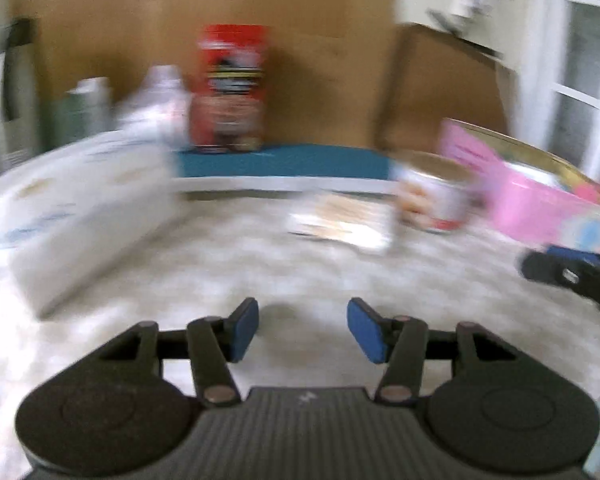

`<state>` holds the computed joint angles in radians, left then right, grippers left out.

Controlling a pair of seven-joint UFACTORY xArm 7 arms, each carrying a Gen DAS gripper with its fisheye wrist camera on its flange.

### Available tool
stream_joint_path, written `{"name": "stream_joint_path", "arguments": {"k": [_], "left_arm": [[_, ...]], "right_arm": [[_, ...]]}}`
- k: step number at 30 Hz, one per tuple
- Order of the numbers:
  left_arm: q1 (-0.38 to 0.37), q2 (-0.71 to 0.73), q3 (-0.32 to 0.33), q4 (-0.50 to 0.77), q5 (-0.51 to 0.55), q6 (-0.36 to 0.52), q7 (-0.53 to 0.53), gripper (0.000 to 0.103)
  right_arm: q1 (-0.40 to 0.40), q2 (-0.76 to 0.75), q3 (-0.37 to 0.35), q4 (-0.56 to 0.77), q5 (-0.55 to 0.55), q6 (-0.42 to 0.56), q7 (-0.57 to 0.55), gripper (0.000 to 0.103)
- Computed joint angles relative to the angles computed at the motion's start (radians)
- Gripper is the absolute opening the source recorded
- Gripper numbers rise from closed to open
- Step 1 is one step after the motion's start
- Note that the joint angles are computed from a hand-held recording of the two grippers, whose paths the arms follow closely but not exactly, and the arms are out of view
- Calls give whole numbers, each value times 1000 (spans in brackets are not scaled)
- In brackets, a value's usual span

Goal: Organize soft objects

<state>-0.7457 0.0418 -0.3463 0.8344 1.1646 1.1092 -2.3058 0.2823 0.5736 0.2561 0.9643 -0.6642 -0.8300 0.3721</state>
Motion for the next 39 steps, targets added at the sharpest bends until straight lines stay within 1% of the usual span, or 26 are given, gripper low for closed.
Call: {"name": "stream_joint_path", "arguments": {"k": [1, 4, 7, 8, 9, 10, 11, 12, 13, 14, 15, 18, 20, 22, 25, 26, 28, 29, 30, 31, 32, 33, 34, 36, 38, 39], "left_arm": [[4, -28, 4, -30, -18, 3, -21, 51], [39, -124, 2, -139, 57, -77, -190, 51], [66, -137, -19, -155, 92, -94, -253, 51], [69, -142, -26, -161, 96, -94, -265, 51], [73, -150, -30, -166, 101, -96, -279, 51], [72, -155, -40, -180, 107, -93, -311, 51], [70, -167, -48, -196, 110, -92, -341, 51], [73, -182, -51, -211, 121, -100, -374, 51], [78, -183, -54, -220, 136, -106, -406, 51], [83, -187, -55, -228, 150, -113, -432, 51], [86, -192, -56, -234, 159, -118, -449, 51], [93, -192, -59, -234, 172, -122, -467, 52], [96, -193, -60, -236, 177, -126, -468, 52], [97, -190, -61, -233, 176, -126, -461, 52], [96, -184, -61, -226, 170, -127, -438, 55], [95, -180, -60, -220, 167, -128, -419, 58], [96, -162, -56, -197, 167, -140, -361, 63], [97, -150, -50, -181, 179, -159, -324, 67], [98, -132, -45, -161, 188, -176, -281, 67], [97, -106, -41, -129, 196, -192, -230, 68], [97, -83, -34, -103, 218, -217, -210, 69], [96, -56, -24, -72, 255, -253, -205, 70], [95, -24, -14, -36, 294, -292, -201, 70], [92, 42, 11, 49, 364, -378, -176, 70], [82, 109, 34, 138, 418, -449, -147, 70], [76, 137, 45, 178, 431, -477, -123, 70]], "right_arm": [[14, -2, 5, 17, -5, 24, -6, 72], [66, 15, 24, 99, -13, 100, -41, 72], [85, 64, 67, 215, -34, 215, -17, 72], [103, 81, 68, 243, -17, 237, -32, 72], [137, 98, 59, 278, 14, 264, -68, 72], [166, 103, 43, 284, 53, 273, -108, 72], [187, 117, 40, 312, 79, 304, -138, 72], [194, 128, 49, 342, 93, 361, -150, 72], [200, 130, 55, 361, 112, 414, -158, 65], [203, 131, 58, 368, 132, 433, -168, 57], [189, 134, 77, 373, 131, 451, -176, 51], [201, 108, 60, 322, 179, 416, -227, 44], [170, 93, 83, 272, 172, 381, -256, 42], [128, 61, 103, 193, 148, 333, -271, 42], [104, -23, 69, 27, 132, 225, -314, 42], [111, -47, 47, -25, 149, 187, -339, 42], [131, -95, -6, -144, 217, 88, -410, 42], [143, -109, -26, -191, 266, 42, -447, 42], [155, -122, -46, -241, 328, -9, -484, 43], [155, -130, -56, -278, 371, -47, -503, 44], [146, -135, -63, -314, 402, -85, -509, 45], [133, -137, -65, -334, 416, -107, -502, 48], [117, -138, -66, -353, 424, -126, -489, 56], [80, -134, -67, -379, 418, -155, -446, 65], [46, -131, -66, -388, 384, -160, -400, 66], [42, -125, -64, -388, 381, -165, -389, 66]]}}
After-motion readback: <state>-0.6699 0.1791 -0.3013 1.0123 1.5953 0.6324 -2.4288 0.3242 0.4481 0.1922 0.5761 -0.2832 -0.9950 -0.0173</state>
